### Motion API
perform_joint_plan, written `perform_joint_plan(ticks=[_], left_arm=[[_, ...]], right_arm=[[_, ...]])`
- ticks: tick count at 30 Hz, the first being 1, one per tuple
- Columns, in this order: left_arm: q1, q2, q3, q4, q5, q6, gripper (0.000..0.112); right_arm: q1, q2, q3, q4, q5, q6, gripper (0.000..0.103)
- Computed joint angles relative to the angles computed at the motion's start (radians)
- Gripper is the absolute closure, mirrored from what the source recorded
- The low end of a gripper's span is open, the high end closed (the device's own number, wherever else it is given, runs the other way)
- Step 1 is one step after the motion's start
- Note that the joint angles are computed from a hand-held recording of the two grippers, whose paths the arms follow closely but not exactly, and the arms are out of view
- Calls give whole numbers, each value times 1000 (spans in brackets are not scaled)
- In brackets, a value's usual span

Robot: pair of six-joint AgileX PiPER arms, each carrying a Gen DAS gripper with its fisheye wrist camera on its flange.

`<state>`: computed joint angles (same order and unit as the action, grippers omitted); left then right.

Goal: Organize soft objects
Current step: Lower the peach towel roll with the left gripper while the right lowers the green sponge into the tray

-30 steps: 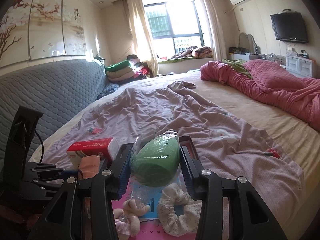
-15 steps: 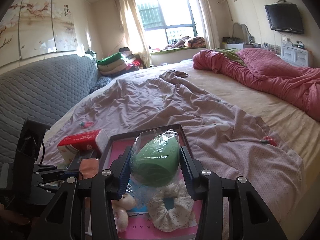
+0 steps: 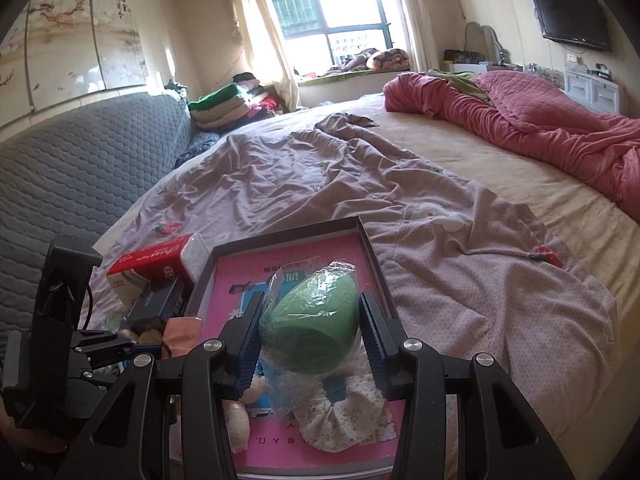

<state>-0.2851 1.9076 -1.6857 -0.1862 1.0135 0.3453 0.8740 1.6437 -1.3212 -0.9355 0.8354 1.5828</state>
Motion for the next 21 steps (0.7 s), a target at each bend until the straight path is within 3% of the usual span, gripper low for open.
perform_joint_plan(ticks=[21], left_arm=[[-3, 27, -24, -75, 24, 53, 67]], right_arm=[[-54, 61, -32, 185, -82, -173, 56]])
